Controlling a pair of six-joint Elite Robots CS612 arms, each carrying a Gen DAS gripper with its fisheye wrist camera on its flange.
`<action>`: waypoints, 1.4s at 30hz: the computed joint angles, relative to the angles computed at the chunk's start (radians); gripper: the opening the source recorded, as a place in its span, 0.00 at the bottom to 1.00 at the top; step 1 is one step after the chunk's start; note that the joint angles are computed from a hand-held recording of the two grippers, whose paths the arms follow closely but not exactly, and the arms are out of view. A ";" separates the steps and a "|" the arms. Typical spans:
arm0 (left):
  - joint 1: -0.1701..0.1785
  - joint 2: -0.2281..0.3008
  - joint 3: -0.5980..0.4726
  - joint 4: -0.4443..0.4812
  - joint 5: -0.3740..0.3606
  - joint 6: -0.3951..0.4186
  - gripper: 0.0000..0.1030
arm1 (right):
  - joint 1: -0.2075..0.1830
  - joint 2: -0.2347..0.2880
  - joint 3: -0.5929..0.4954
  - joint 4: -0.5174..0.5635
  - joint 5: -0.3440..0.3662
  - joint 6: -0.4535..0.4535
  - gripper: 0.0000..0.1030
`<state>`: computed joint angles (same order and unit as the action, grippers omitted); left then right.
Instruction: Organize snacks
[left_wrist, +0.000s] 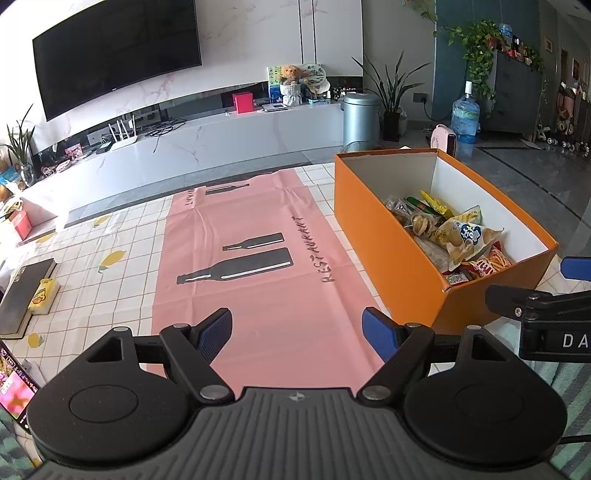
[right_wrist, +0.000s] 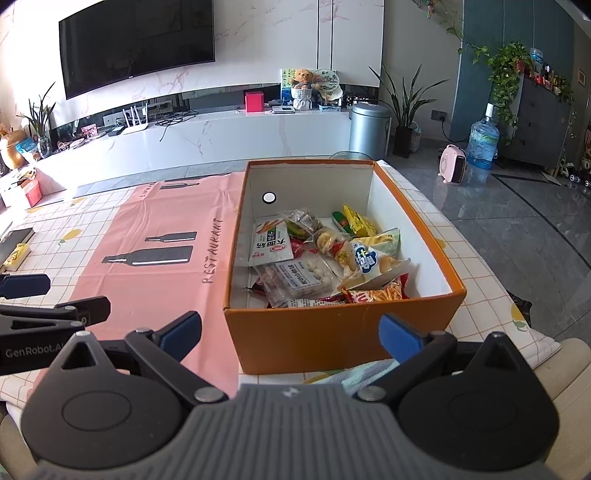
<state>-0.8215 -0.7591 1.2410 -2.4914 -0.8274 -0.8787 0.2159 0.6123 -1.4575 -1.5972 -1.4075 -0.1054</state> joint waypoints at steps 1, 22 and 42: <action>0.000 -0.001 0.000 0.000 0.001 -0.001 0.91 | 0.000 0.000 0.000 0.000 0.000 -0.001 0.96; -0.001 -0.007 0.004 0.008 0.004 -0.015 0.91 | 0.001 -0.002 -0.001 0.003 -0.001 -0.007 0.96; -0.002 -0.007 0.004 0.002 0.002 -0.016 0.91 | 0.002 -0.001 -0.002 0.010 0.002 -0.010 0.96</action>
<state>-0.8239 -0.7660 1.2446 -2.4892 -0.8252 -0.8943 0.2179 0.6117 -1.4592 -1.5877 -1.4058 -0.1154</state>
